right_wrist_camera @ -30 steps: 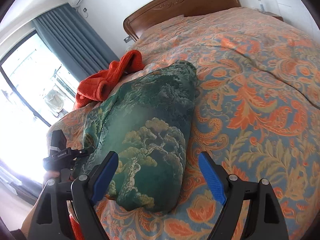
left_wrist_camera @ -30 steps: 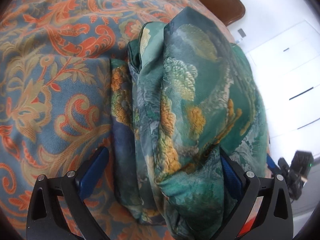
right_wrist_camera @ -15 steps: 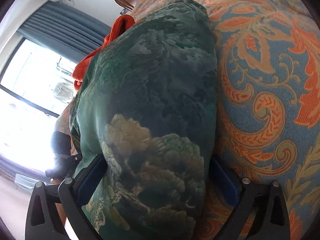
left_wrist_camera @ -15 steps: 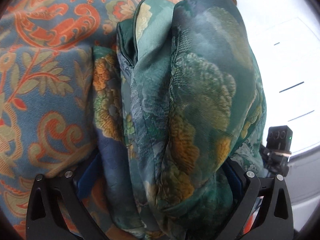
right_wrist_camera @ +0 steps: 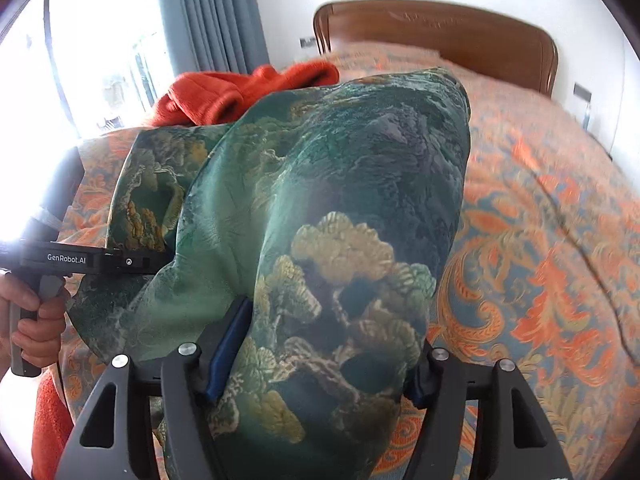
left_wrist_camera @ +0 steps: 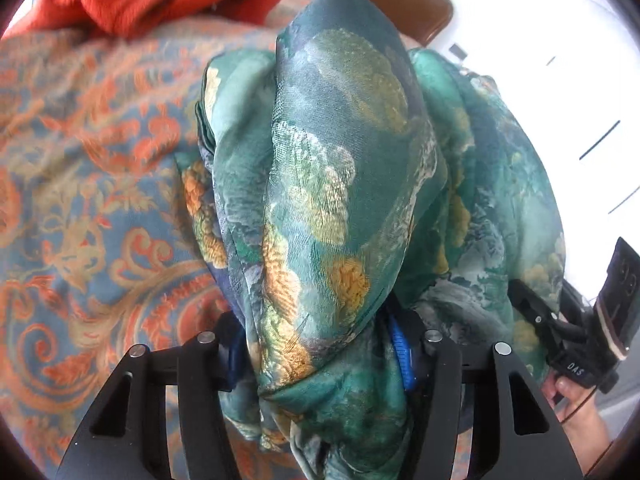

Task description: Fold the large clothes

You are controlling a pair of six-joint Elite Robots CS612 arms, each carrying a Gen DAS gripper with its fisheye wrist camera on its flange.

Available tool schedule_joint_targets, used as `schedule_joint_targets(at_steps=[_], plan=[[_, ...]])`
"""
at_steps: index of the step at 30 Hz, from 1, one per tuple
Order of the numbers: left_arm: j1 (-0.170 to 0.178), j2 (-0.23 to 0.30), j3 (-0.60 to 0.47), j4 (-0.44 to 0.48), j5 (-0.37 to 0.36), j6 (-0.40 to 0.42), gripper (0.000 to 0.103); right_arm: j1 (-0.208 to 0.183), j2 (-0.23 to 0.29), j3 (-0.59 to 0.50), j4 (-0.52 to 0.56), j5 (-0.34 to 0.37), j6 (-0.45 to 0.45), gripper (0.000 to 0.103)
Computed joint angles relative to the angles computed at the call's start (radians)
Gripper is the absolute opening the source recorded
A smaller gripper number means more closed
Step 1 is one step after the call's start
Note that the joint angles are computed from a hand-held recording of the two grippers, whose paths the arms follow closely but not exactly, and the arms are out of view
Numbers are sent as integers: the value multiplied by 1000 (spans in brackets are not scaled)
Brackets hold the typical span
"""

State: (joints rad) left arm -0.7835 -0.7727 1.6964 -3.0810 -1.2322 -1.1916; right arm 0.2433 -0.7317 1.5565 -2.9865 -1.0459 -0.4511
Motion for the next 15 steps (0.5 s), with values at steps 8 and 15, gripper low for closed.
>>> schedule_joint_targets(at_steps=[8, 15], plan=[[25, 4, -102, 26, 74, 103, 58, -39, -1, -47, -81, 88, 66, 66], [79, 73, -232, 95, 52, 144, 58, -60, 105, -260, 40, 144, 126, 66]])
